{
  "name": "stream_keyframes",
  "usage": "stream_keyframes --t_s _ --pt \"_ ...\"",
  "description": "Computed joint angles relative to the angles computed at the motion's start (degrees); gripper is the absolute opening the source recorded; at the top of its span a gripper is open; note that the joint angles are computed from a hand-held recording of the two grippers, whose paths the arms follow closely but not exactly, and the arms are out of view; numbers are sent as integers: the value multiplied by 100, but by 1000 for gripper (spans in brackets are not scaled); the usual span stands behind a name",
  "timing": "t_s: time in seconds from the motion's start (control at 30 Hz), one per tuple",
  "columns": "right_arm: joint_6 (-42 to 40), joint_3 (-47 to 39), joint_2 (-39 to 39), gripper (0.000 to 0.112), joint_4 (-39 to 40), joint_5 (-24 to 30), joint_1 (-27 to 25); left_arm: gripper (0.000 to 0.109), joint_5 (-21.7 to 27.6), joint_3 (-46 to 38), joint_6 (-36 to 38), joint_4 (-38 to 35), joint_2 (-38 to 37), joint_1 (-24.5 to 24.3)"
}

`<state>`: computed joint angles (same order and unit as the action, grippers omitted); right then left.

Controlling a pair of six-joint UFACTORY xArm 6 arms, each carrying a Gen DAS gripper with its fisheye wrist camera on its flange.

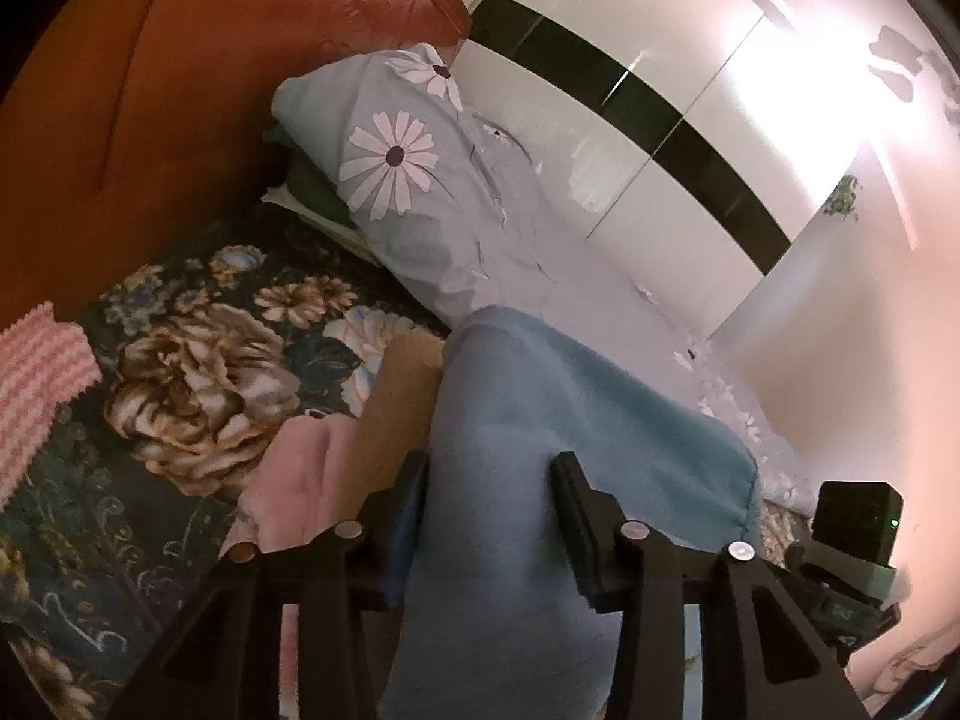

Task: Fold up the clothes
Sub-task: 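Carry the folded pants with both grippers toward the clothes stack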

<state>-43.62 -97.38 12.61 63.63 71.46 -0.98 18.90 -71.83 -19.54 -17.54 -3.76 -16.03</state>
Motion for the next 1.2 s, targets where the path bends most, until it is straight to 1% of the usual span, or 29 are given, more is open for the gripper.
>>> stream_keyframes --t_s 0.03,0.17,0.23,0.3,0.33,0.4,0.5,0.57,0.63,0.67,0.7,0.77,0.9,1.03,1.1,1.2 --pt "15 -14 21 32 -61 -52 16 52 -76 67 8 -63 -24 -11" --pt "178 -265 193 32 -303 -102 60 57 13 71 -579 530 -131 -13" --pt "154 -316 156 33 -420 -80 64 61 200 11 -1077 1194 -259 -23" --pt "5 -270 33 40 -526 -119 35 63 360 -32 -1435 1852 -412 -58" --pt "-105 -229 -59 41 -628 -205 23 65 440 -57 -1583 2149 -484 -83" --pt "-323 -149 -234 47 -826 -424 6 67 509 -93 -1797 2626 -580 -162" --pt "-454 -186 -369 49 -987 -751 3 67 735 -329 -1935 3062 -506 -315" --pt "-355 -573 -202 49 -1026 -659 43 67 977 -568 -1973 3268 -363 -426" --pt "-85 -1286 178 49 -1108 -252 158 67 1295 -811 -1986 3518 -186 -539" --pt "-28 -1496 301 49 -1211 -253 260 67 1470 -922 -1973 3641 -87 -594" --pt "2 -1684 412 49 -1342 -292 370 67 1580 -964 -1931 3697 -8 -627" --pt "37 -1790 522 49 -1635 -444 515 67 1616 -906 -1947 3718 42 -649" --pt "223 -1714 674 49 -2099 -821 661 67 1398 -646 -2033 3790 29 -586" --pt "365 -1776 871 49 -2249 -749 677 67 1199 -482 -2029 3679 -18 -538" --pt "297 -1645 811 49 -2267 -840 691 67 1295 -515 -2046 3695 -30 -564" --pt "342 -1644 768 49 -2317 -812 689 67 1511 -599 -2147 3847 -91 -655"
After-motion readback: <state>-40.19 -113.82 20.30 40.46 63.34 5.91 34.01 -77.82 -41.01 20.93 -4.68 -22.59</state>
